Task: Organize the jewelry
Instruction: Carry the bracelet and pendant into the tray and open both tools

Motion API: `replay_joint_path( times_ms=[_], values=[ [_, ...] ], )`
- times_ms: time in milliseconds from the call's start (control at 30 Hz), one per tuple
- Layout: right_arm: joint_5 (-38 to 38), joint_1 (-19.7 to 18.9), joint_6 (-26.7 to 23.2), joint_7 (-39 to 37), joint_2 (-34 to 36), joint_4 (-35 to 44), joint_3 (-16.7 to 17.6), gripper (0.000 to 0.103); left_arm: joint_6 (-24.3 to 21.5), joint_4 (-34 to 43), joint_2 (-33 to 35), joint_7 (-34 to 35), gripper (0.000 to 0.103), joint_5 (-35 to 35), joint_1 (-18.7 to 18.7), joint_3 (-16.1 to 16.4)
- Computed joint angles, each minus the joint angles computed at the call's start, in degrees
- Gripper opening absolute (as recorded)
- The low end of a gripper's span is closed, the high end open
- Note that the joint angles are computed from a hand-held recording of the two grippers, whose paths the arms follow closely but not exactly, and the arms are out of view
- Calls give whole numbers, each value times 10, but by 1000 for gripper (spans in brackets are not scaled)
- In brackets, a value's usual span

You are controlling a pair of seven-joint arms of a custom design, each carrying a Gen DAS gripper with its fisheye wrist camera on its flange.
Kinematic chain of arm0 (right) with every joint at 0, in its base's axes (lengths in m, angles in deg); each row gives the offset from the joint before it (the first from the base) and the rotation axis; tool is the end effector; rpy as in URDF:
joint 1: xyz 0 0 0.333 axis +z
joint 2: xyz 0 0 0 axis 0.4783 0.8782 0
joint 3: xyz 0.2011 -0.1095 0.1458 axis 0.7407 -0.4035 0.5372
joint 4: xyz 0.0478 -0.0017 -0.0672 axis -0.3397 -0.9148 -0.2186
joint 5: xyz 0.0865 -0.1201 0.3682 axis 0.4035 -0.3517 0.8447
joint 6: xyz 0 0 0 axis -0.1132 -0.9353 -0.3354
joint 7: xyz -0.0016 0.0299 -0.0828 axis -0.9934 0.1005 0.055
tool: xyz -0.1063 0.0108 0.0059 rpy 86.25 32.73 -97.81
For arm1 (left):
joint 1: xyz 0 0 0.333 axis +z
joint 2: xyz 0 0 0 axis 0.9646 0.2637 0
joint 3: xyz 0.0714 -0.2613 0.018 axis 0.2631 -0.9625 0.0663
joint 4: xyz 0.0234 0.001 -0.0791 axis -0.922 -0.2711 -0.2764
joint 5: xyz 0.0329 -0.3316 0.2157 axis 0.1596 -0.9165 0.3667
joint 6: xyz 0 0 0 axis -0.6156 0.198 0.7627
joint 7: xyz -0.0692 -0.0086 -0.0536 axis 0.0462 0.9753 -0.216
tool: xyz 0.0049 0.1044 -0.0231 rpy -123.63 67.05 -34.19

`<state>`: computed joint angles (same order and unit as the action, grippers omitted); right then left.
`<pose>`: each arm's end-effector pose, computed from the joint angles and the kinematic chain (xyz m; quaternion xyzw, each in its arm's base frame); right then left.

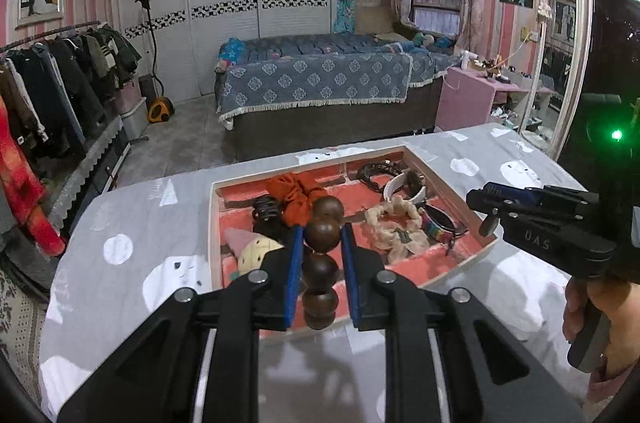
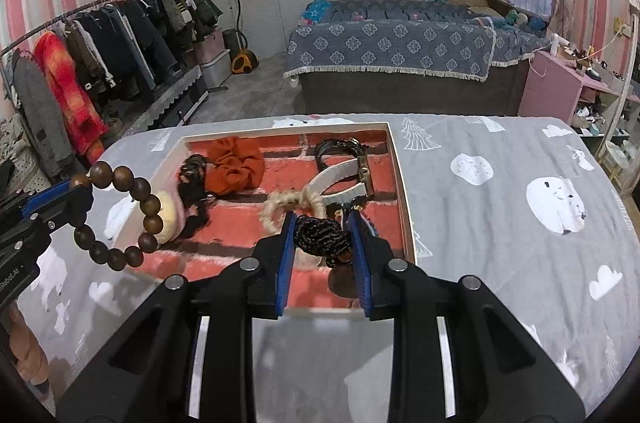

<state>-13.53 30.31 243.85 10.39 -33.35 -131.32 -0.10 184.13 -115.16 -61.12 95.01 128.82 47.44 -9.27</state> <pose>0.6553 0.1749 0.3689 -0.7189 0.5586 -0.2153 0.3533 0.6193 -0.3003 0.3756 -0.5845 0.6752 -0.3367 0.2985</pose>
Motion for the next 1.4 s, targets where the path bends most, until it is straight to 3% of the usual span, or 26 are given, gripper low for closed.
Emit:
replay_joint_path(
  times_ms=[167,300,400,633,1033,1133,1200,1333,1400],
  values=[
    [9,-13,-16,-13,51,50,14,27,-2,33,50,79,20,-94,32,-23],
    [5,-2,-40,-15,82,85,0,27,-21,53,79,111,20,-139,20,-4],
    [-4,16,-52,-7,92,95,-21,27,-33,56,89,99,20,-136,-4,29],
    [-57,81,-36,53,101,98,-95,27,-47,69,113,87,20,-142,-14,48],
    [-130,110,-20,114,131,122,-135,28,-48,70,124,35,21,-115,-33,71],
    [-149,118,-16,125,133,124,-145,33,-50,70,125,17,21,-101,-38,75],
    [-154,113,-18,124,134,125,-139,42,-50,72,125,14,23,-97,-35,71],
    [-155,101,-10,118,127,117,-126,51,-54,66,121,1,44,-95,-31,66],
    [-153,93,-1,114,119,106,-118,60,-50,60,115,9,46,-104,-20,54]
  ],
)
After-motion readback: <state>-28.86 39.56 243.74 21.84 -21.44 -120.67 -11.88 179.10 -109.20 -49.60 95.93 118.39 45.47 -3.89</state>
